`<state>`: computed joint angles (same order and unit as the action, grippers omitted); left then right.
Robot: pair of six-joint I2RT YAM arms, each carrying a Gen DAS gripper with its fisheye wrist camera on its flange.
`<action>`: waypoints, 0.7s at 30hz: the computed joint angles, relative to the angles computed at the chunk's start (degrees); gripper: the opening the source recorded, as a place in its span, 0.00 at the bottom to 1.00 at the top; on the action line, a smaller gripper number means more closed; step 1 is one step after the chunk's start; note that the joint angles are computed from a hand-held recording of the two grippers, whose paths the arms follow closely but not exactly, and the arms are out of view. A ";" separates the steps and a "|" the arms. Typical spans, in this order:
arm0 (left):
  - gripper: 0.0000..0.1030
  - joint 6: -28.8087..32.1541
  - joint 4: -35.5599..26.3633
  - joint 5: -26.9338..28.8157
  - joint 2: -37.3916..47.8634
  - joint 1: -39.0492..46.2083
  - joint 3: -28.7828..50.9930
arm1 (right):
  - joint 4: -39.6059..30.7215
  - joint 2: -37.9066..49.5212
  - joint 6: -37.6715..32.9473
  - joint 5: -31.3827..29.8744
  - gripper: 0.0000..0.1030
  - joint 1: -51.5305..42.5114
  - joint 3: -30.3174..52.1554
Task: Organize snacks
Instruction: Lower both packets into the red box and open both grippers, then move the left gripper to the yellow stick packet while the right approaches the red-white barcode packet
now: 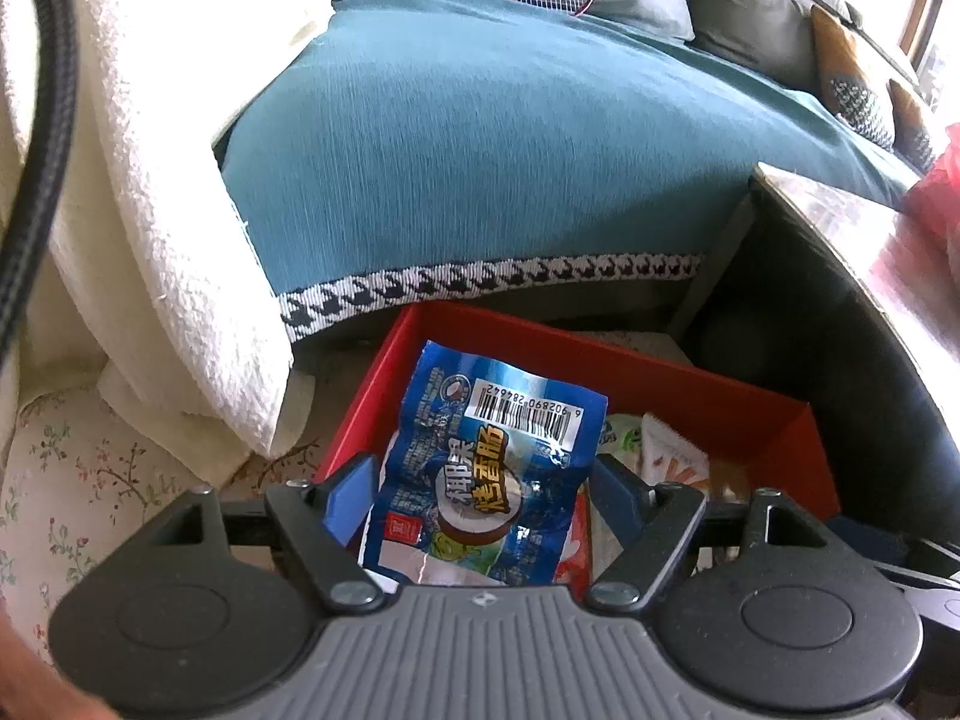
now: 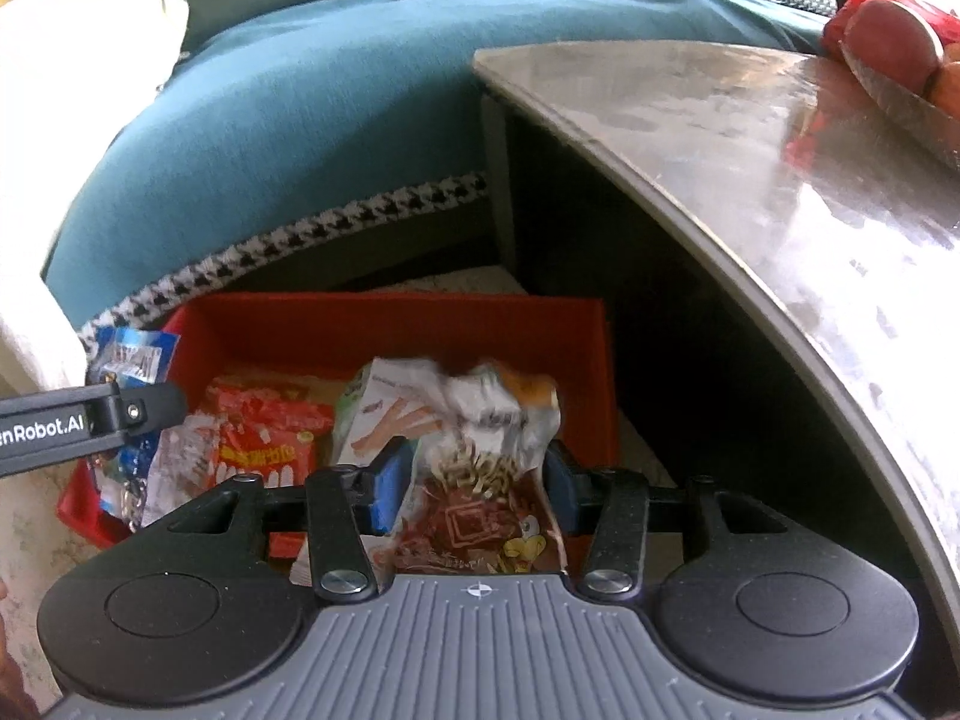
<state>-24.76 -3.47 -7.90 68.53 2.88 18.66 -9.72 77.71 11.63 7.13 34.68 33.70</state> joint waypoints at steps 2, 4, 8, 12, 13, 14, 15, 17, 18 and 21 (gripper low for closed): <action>0.68 -0.06 -0.25 -0.11 -0.40 -0.23 0.00 | 0.14 0.06 -0.23 0.25 0.64 0.38 -0.09; 0.68 0.10 -0.93 -0.84 -1.42 -0.86 -0.01 | 0.18 -0.37 -0.21 0.28 0.66 0.38 -0.36; 0.69 -0.38 -3.69 -0.81 -5.40 -1.94 -0.37 | -1.00 -2.97 -0.60 -0.37 0.67 -0.48 -1.11; 0.69 -1.51 -7.75 -2.25 -10.15 -5.04 -0.86 | -3.10 -6.97 -1.04 -0.23 0.68 -0.82 -2.21; 0.69 -1.80 -8.88 -2.49 -11.42 -5.91 -1.00 | -3.67 -8.16 -1.08 -0.20 0.68 -0.76 -2.61; 0.69 -2.36 -10.04 -2.76 -12.60 -6.92 -1.11 | -4.36 -9.34 -1.14 -0.21 0.68 -0.66 -2.96; 0.69 -2.84 -11.23 -2.88 -13.74 -7.81 -1.20 | -5.20 -10.36 -1.41 -0.36 0.68 -0.55 -3.19; 0.69 -3.76 -14.44 -3.23 -17.22 -9.75 -1.71 | -7.30 -13.25 -2.30 -0.95 0.68 -0.18 -4.03; 0.69 -4.31 -15.66 -3.49 -18.45 -10.78 -1.95 | -8.52 -14.72 -2.93 -1.38 0.70 -0.13 -4.38; 0.69 -6.02 -19.07 -3.50 -21.57 -14.16 -2.98 | -14.49 -21.75 -6.69 -3.08 0.72 -0.22 -6.21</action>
